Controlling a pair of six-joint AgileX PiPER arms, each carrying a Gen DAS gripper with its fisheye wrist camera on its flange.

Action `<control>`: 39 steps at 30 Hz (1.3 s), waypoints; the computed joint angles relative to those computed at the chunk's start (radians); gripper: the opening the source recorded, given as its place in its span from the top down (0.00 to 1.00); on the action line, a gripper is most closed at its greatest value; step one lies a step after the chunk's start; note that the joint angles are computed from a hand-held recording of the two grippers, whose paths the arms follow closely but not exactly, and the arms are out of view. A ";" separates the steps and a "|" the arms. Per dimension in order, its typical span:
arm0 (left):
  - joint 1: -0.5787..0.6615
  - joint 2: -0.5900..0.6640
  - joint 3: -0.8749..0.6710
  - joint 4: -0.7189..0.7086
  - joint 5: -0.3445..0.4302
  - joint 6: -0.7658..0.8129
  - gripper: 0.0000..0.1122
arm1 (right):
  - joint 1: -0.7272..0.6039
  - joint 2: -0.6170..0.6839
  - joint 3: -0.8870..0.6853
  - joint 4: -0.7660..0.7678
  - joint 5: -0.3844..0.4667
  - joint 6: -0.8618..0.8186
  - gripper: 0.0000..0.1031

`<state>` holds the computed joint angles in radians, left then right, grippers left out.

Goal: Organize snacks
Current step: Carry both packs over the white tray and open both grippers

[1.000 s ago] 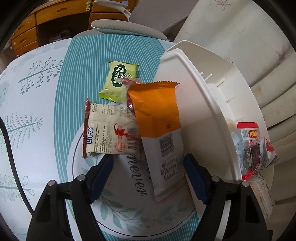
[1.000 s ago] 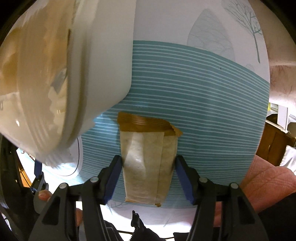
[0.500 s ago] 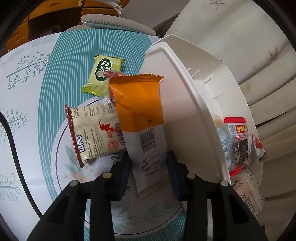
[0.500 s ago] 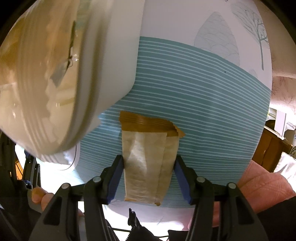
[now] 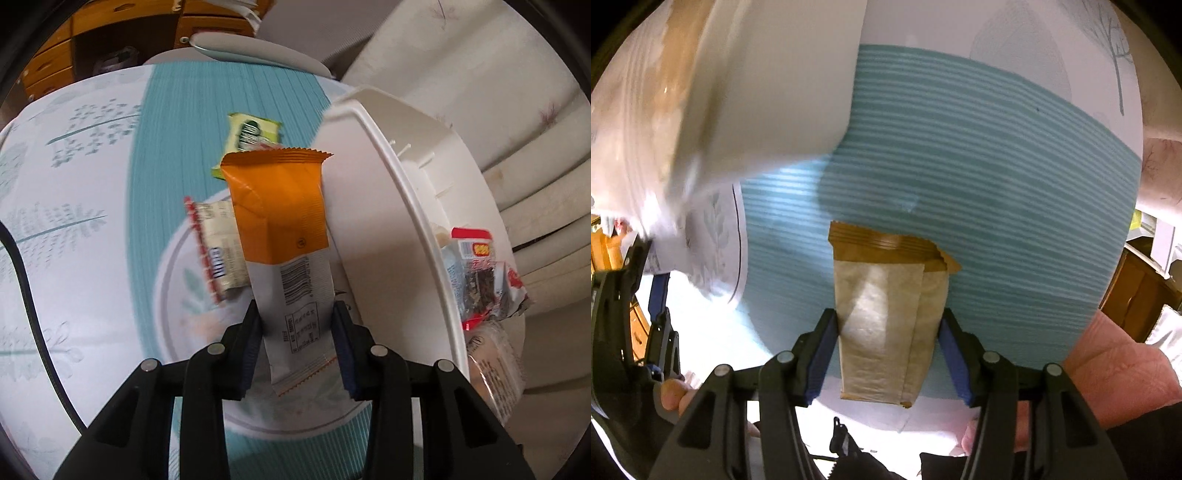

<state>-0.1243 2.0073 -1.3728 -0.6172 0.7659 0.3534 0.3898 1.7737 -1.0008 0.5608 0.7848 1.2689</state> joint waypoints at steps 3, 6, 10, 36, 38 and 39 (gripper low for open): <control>0.042 -0.063 0.046 0.007 0.004 0.009 0.69 | 0.011 -0.021 0.014 0.005 -0.012 -0.008 0.47; 0.080 -0.122 0.086 0.023 0.022 0.013 0.69 | 0.025 -0.076 0.038 -0.005 -0.029 -0.010 0.47; 0.148 -0.218 0.152 0.025 0.059 0.033 0.69 | 0.044 -0.120 0.026 -0.025 -0.024 -0.012 0.47; 0.369 -0.626 0.208 0.045 0.320 -0.009 0.68 | 0.041 -0.232 -0.264 -0.270 0.098 -0.296 0.47; 0.309 -0.643 0.206 0.078 0.306 -0.075 0.68 | 0.003 -0.231 -0.288 -0.255 0.121 -0.379 0.47; 0.272 -0.652 0.207 0.100 0.292 -0.115 0.68 | -0.019 -0.233 -0.304 -0.252 0.138 -0.423 0.47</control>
